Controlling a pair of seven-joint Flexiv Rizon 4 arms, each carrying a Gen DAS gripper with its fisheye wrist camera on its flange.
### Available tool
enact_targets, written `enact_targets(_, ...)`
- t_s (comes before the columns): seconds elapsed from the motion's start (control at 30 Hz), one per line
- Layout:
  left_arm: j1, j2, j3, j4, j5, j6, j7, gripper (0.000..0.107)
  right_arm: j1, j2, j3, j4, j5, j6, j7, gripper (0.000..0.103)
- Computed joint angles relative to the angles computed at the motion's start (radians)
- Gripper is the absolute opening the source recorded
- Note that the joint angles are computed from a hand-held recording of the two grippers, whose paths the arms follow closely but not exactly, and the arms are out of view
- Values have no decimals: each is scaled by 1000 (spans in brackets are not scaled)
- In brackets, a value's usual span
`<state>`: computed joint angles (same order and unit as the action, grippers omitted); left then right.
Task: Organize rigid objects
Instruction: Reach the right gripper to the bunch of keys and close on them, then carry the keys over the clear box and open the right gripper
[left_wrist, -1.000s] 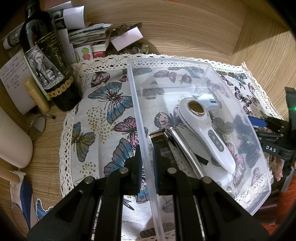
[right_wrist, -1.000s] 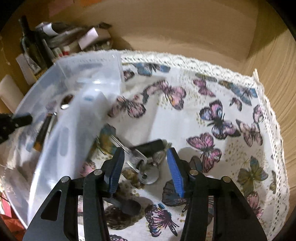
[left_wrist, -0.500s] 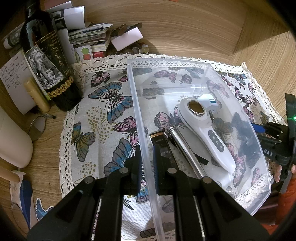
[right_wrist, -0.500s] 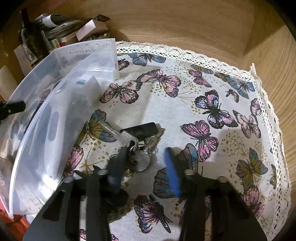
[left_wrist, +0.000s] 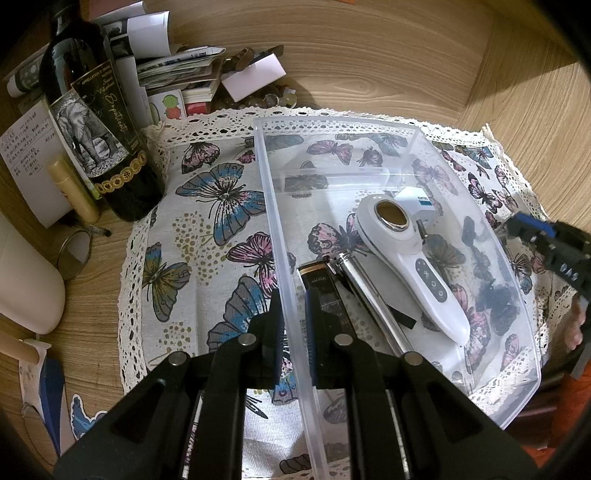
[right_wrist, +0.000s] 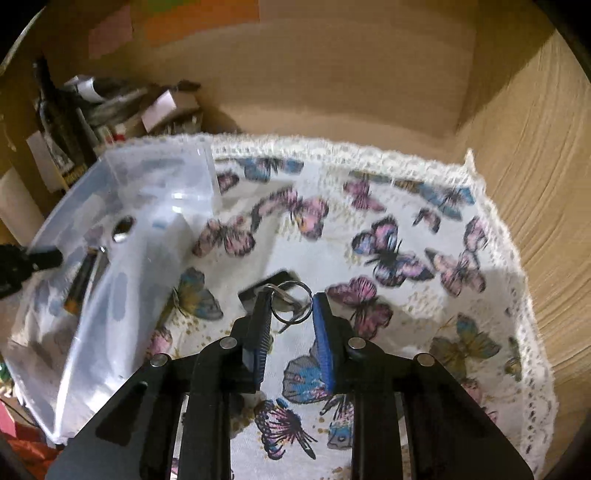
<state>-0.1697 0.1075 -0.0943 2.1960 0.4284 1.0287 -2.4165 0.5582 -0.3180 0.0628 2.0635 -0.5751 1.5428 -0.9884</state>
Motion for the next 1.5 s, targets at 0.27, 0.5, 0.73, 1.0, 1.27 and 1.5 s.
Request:
enact_targets(0.27,1,1,-1,2,0,1,2,11,94,45,-125,14,-93,117,71,21)
enact_targets(0.5,1,1,-1,3,0,2,2,11,86,47,-63,-23,-33,190,-12,21)
enact_targets(0.73,1,1,-1,3,0,3,3,10,-103,-12,242,-95,45,170,-170,21)
enact_targets(1.0,2,1,0,5,-1,6,3,10,-198,-87,457,-163,141,47,-338,21)
enact_targets(1.27,2,1,0,6,-1,7,2,10,-180,-137,501,-219,241,-111,-451,21)
enact_targets(1.5,2,1,-1,5,0,6,2,10,-131,-141,468,-257,325,-216,-522,21)
